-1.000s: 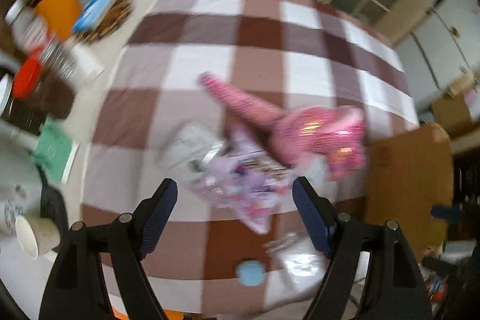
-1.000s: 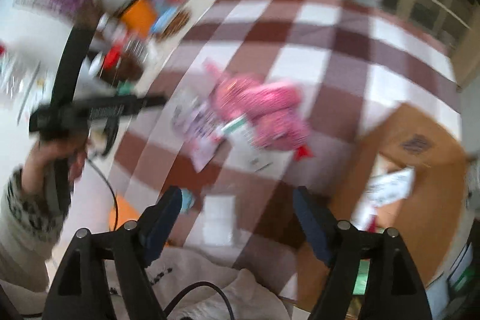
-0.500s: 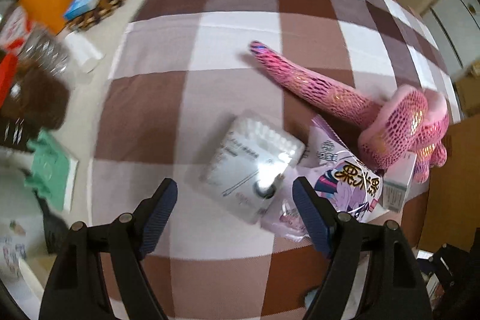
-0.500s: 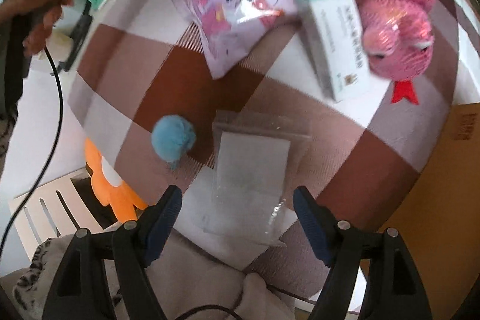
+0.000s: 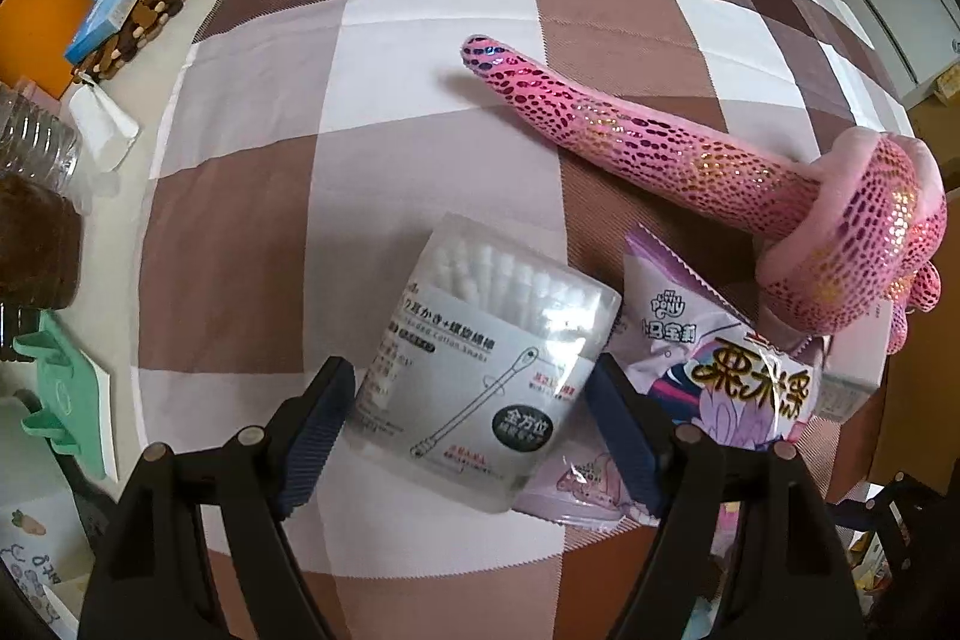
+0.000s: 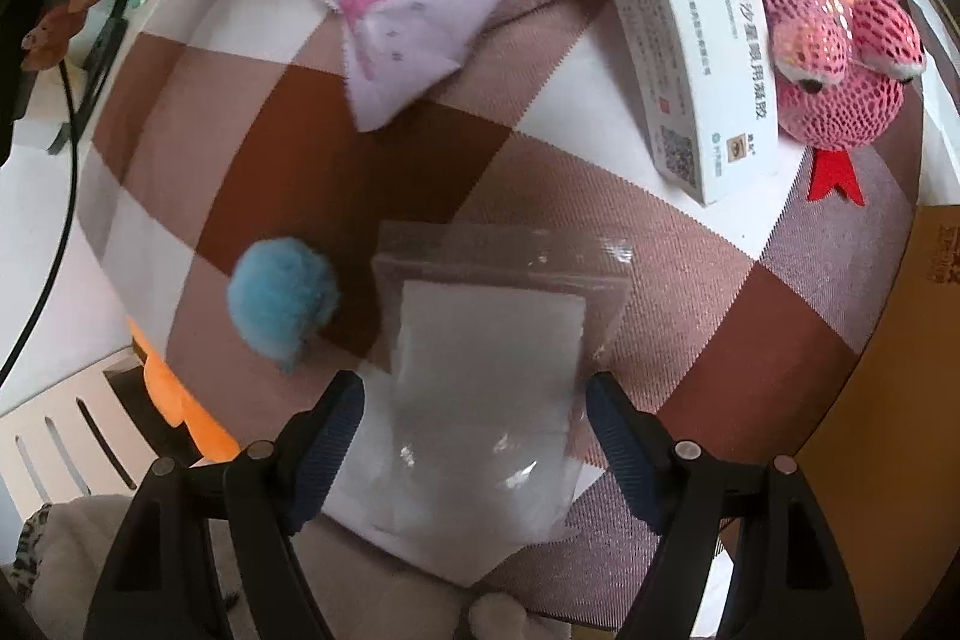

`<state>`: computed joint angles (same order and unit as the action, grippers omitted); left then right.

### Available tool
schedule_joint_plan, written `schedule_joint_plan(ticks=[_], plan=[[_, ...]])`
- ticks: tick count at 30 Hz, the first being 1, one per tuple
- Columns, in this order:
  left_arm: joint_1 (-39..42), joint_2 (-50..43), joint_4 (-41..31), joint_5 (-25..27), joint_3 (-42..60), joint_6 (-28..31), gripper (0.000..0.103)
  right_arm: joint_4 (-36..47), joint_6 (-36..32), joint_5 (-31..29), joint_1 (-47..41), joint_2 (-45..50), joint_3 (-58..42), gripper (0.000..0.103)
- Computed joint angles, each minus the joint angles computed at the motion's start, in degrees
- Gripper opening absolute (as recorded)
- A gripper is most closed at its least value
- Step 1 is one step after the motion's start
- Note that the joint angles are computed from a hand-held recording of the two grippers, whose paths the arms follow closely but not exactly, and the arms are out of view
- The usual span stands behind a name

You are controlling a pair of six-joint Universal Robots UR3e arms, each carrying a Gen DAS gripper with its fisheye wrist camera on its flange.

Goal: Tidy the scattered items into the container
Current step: 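Grasp the cotton swab box with the left tool while the right tool grasps the zip bag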

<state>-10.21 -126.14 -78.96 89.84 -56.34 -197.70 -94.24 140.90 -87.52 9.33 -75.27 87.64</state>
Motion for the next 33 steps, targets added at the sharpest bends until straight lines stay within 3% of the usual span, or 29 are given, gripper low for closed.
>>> schedule_joint_plan(ticks=[8,12,16,18,21,33], plan=[[1.03,0.04,3.73,-2.03,-2.99,-1.66,0.077,-4.94,-0.26,-1.86,0.87,-1.02,3.26,0.079],[0.16,0.65,4.96,1.81,-4.21,-4.54,0.074,-9.26,-0.99,-5.25,3.19,-1.66,5.66,0.079],[0.54,2.55,6.79,1.75,-7.43,-5.51,0.071,-9.88,-1.85,-4.94,2.77,-1.77,5.81,0.079],[0.46,3.42,7.48,2.2,-8.87,-5.9,0.071,-9.58,-2.25,-4.46,2.13,-1.91,5.54,0.074],[0.64,5.12,8.63,2.1,-11.43,-7.12,0.07,-5.93,-1.81,-0.74,-1.13,-1.46,2.76,0.063],[2.51,13.97,13.41,1.39,-23.48,-9.37,0.066,9.11,-0.58,8.7,-10.3,2.23,-10.22,0.061]])
